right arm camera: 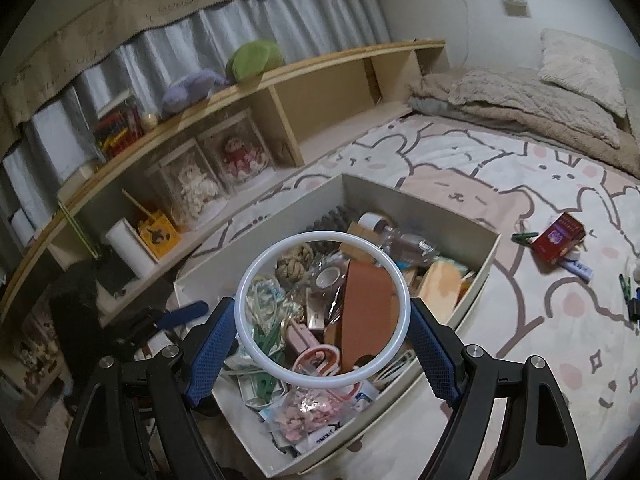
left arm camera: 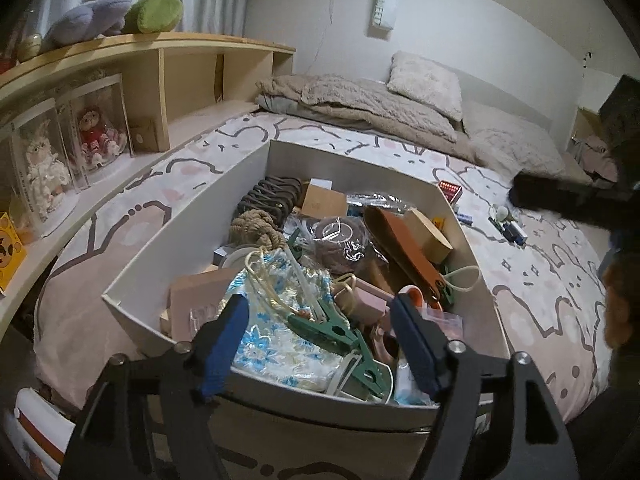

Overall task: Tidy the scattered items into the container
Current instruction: 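Lower the white ring into the white box and open the right tool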

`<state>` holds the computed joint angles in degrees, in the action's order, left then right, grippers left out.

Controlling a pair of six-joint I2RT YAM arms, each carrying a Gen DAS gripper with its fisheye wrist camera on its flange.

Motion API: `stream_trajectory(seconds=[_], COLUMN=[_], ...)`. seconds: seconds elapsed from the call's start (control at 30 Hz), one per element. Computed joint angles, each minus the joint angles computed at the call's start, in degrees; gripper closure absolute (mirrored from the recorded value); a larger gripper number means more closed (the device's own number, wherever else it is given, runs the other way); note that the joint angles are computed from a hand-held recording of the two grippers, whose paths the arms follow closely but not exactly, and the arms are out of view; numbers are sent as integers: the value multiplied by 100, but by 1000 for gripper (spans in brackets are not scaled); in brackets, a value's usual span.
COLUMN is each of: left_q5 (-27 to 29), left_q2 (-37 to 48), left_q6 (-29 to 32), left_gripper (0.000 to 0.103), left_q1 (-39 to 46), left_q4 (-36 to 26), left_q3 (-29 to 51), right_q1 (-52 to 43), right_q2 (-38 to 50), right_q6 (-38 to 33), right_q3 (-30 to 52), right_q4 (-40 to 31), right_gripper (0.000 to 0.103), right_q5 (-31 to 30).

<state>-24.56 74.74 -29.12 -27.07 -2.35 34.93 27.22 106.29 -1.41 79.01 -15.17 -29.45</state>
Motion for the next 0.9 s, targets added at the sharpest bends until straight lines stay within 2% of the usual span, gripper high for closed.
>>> stream_trajectory(seconds=[0.57, 0.9], left_q5=[17, -158], left_q2=[-1394, -2162], left_q6=[-484, -504], left_gripper=[29, 29], left_q1=[323, 426], left_q4=[160, -181], left_q3=[-869, -1075], right_q1=[776, 1029], right_q2=[477, 973], right_q6=[-314, -351], right_q3=[125, 559], right_q4=[-216, -414], right_gripper=[19, 19], right_q5=[467, 732])
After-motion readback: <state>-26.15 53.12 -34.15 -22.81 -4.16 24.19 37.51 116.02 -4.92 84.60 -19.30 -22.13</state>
